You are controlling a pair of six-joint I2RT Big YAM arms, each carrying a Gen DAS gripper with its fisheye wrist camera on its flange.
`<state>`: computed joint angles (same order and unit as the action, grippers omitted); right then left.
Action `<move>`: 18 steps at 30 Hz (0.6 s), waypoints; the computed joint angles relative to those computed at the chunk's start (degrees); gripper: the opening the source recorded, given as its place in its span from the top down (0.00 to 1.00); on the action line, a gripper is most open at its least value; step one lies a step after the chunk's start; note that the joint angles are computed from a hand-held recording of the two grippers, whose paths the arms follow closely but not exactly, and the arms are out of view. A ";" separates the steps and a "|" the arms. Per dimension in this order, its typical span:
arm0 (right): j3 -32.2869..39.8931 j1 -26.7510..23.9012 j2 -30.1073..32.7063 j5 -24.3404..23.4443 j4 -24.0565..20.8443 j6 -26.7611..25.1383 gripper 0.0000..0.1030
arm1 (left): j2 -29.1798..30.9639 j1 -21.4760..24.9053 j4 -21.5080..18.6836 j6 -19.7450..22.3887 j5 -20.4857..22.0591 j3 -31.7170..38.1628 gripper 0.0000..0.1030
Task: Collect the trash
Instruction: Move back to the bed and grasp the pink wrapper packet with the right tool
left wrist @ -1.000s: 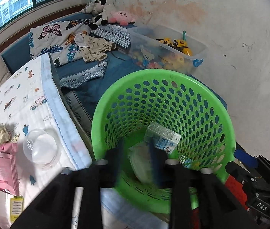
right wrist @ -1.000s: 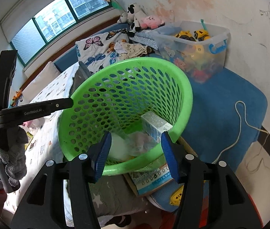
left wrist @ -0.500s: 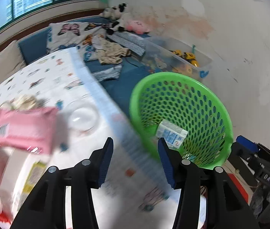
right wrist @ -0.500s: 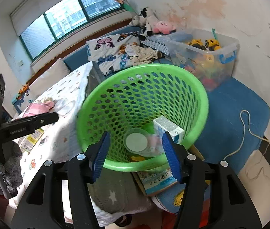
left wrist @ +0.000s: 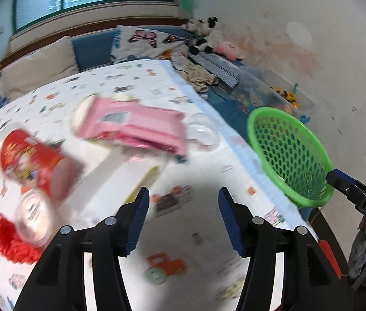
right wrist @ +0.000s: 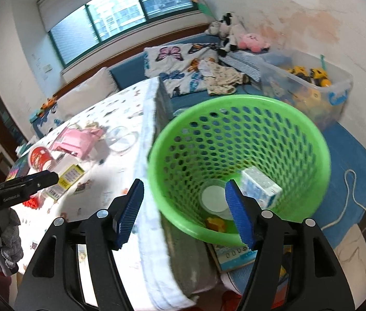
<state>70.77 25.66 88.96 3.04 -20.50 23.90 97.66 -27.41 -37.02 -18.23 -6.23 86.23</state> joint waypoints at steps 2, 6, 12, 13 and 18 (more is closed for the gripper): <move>1.46 0.60 1.01 -0.15 -0.57 -0.86 0.35 | -1.87 0.80 0.81 -0.87 -0.41 -2.46 0.43; 5.37 1.93 3.91 -1.23 -1.83 -2.68 0.34 | -5.46 2.47 2.03 -2.25 -0.45 -7.12 0.43; 11.38 4.20 7.93 -2.96 -3.71 -6.21 0.32 | -9.41 4.43 2.55 -4.28 -1.32 -11.87 0.43; 12.65 4.57 8.69 -3.25 -4.23 -7.16 0.31 | -10.25 4.94 2.69 -4.87 -1.31 -12.87 0.43; 19.09 6.62 12.44 -4.30 -7.42 -12.88 0.26 | -13.01 6.37 2.97 -6.19 -2.18 -16.00 0.41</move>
<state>89.86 32.29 101.40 -1.26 -27.92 11.02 84.65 -21.05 -34.04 -24.42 -8.41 70.23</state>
